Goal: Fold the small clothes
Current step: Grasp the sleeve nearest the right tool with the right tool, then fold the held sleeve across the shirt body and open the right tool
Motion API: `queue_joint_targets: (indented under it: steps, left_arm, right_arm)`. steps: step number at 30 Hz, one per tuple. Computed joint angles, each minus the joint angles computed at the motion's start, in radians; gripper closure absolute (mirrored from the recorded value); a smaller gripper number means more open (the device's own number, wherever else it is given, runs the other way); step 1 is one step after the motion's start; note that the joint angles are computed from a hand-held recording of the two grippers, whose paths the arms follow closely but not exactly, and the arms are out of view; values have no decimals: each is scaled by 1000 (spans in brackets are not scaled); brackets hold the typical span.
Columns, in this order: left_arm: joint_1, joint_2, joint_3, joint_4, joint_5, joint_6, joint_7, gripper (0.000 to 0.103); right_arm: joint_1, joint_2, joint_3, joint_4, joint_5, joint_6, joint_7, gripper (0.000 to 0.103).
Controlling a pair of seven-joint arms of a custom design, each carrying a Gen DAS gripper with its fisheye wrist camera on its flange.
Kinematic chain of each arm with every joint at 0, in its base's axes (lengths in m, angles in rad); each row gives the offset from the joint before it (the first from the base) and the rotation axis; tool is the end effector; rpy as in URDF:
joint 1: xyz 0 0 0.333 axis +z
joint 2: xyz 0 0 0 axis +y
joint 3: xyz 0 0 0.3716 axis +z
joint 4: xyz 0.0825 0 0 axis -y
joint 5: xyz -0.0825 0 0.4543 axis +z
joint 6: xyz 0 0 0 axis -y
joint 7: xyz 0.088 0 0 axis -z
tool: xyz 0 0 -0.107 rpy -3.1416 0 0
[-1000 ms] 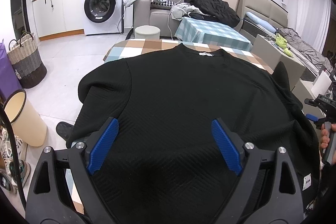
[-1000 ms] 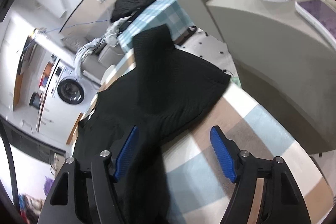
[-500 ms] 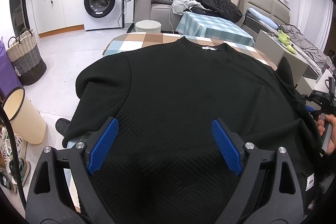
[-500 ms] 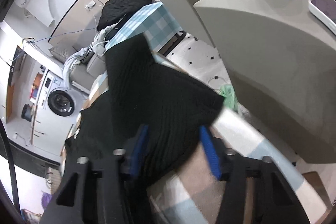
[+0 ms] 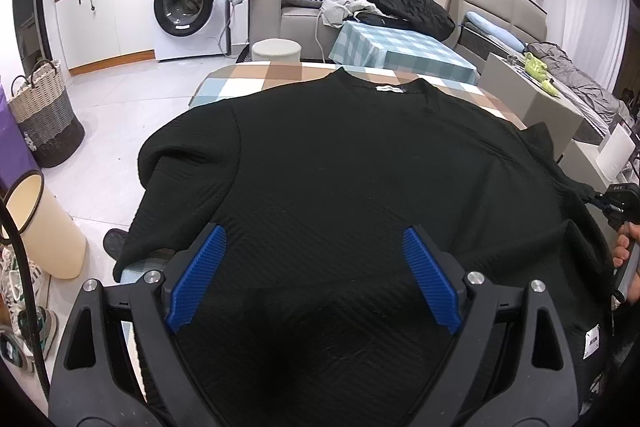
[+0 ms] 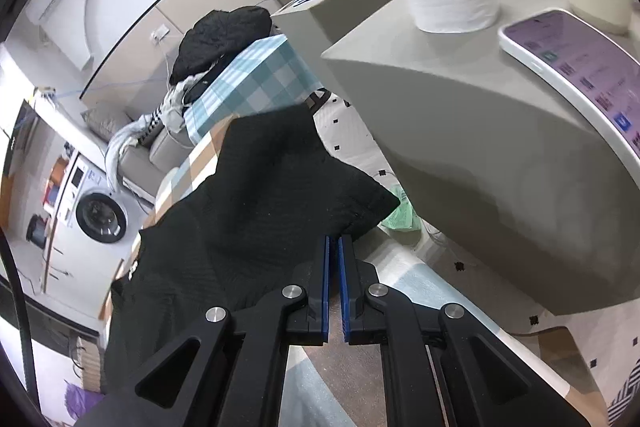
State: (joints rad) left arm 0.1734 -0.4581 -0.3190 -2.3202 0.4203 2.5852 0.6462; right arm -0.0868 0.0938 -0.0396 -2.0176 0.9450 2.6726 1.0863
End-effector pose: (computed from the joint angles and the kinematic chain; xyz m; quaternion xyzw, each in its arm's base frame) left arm 0.5020 -0.1049 0.6138 -0.7837 0.4765 -0.2556 0.3057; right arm 0.6656 -0.1085 0.4778 -0.5140 0.7612 -0.0768 0.3878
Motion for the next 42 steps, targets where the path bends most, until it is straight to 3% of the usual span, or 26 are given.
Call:
queue_joint_targets:
  steps: [4, 7, 10, 13, 15, 17, 19, 23, 31, 36, 39, 40, 42]
  left_arm:
    - [0, 4, -6, 4, 15, 8, 2, 14]
    - [-4, -3, -6, -2, 15, 12, 2, 14]
    - [-7, -14, -7, -11, 8, 12, 1, 14]
    - [-6, -25, -1, -25, -3, 22, 5, 14]
    - [-3, -30, -4, -29, -9, 25, 4, 14]
    - [1, -35, -5, -34, -14, 29, 4, 14]
    - [5, -40, -7, -37, -17, 32, 5, 14]
    - [5, -48, -9, -44, -31, 31, 15, 14]
    - [11, -47, -18, -39, -38, 24, 18, 14]
    - [8, -50, -18, -40, -40, 17, 20, 13]
    - [5, -50, -16, -40, -43, 14, 24, 13]
    - [4, -49, -15, -39, -44, 14, 26, 13]
    - [9, -50, -20, -39, -38, 13, 20, 13]
  right_arm:
    - [5, -6, 8, -4, 37, 29, -19, 99]
    - [15, -11, 24, 15, 151, 52, -115, 99]
    - [32, -38, 37, 36, 360, 25, -339, 99]
    - [64, -71, 32, 45, 518, -108, -567, 99]
    - [91, -79, 27, 52, 459, -253, -603, 99]
    - [112, -66, 24, 72, 311, -390, -584, 99]
    - [133, -50, 29, 88, 130, -457, -533, 93]
    - [155, -32, 30, 81, -106, -400, -356, 77]
    - [135, -32, 19, 61, -255, -273, -156, 59]
    - [147, -50, 26, 35, -428, -277, -131, 55]
    - [149, -72, 22, -17, -479, -230, -170, 58]
    - [151, -73, 21, -22, -496, -208, -164, 76]
    - [147, -72, 13, -24, -482, -178, -155, 95]
